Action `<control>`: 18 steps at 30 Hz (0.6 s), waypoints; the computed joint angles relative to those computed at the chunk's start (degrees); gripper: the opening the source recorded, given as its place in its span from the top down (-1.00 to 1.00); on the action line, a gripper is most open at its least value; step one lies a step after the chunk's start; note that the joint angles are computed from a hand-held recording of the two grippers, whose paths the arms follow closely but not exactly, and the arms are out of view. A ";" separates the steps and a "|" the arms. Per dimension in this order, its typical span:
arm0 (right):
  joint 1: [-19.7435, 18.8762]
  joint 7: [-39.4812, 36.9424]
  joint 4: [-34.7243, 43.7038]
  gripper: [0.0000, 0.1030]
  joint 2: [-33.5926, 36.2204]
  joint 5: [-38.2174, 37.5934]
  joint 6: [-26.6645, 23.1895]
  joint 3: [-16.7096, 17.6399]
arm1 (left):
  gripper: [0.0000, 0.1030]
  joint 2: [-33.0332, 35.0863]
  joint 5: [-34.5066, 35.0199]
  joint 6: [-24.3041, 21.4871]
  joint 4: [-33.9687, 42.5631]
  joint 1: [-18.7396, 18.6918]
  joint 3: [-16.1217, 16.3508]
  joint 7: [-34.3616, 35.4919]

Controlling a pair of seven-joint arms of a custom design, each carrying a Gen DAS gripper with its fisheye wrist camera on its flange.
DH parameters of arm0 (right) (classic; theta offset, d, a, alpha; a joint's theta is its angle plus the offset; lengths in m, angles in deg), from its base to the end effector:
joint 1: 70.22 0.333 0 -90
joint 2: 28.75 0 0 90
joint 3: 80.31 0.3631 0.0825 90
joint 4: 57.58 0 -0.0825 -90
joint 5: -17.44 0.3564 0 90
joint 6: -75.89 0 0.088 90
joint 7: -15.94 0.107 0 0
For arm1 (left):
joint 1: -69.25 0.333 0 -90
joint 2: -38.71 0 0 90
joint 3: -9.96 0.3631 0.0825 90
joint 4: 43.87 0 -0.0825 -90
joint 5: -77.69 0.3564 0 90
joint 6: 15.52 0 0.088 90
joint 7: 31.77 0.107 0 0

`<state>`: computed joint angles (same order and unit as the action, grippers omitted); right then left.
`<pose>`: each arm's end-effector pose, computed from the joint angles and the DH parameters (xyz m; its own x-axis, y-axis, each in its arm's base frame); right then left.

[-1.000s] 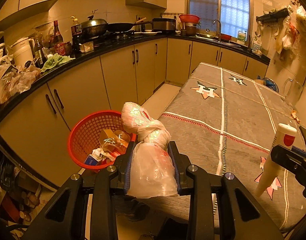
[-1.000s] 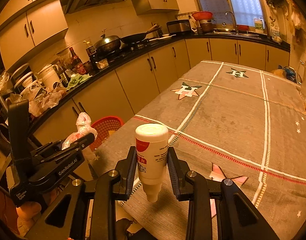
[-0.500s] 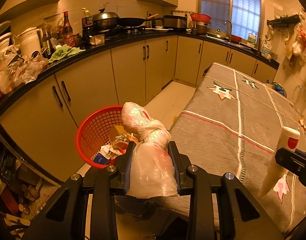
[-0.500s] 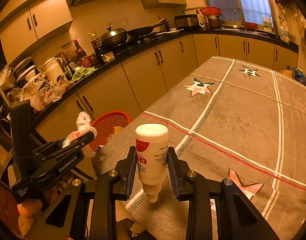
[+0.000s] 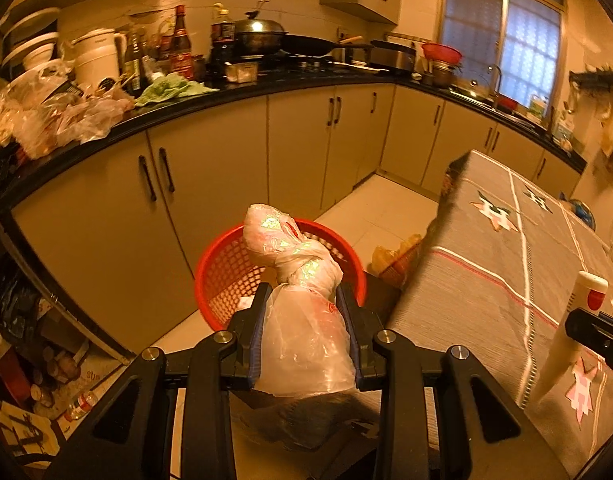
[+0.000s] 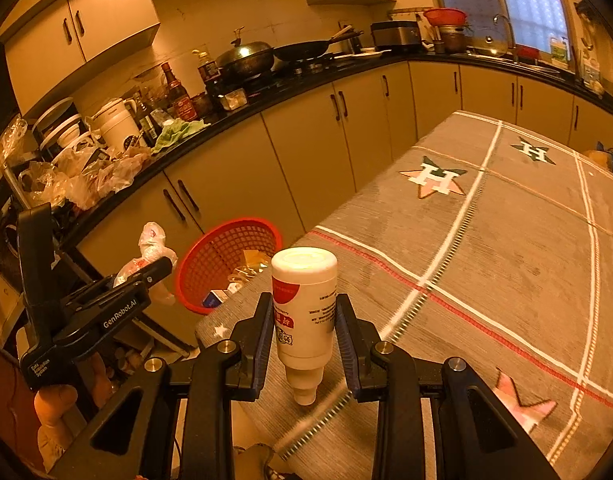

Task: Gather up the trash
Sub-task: 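Carry the plastic bag and white bottle over the red wastebasket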

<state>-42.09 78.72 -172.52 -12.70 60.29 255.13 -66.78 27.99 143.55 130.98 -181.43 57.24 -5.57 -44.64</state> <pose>0.5151 0.3605 0.4651 0.4950 -0.8257 -0.2705 -0.6860 -0.1803 -0.7049 0.4022 -0.2302 0.4756 0.3686 -0.9271 0.0686 -0.5941 -0.2917 -0.7497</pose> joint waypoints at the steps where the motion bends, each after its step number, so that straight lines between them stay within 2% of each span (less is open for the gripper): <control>1: 0.29 0.28 0.73 0.36 0.43 -0.45 -0.53 -0.31 | 0.39 -0.26 0.08 0.87 -0.50 0.33 0.55 -0.12; 4: 1.16 1.18 2.92 0.36 1.70 -1.93 -1.94 -1.12 | 0.39 -0.71 0.31 2.93 -1.62 1.45 1.61 -0.23; 18: 4.28 4.44 17.53 0.36 10.36 -7.98 -9.20 -2.31 | 0.39 0.01 2.86 5.27 -1.45 5.39 3.32 2.08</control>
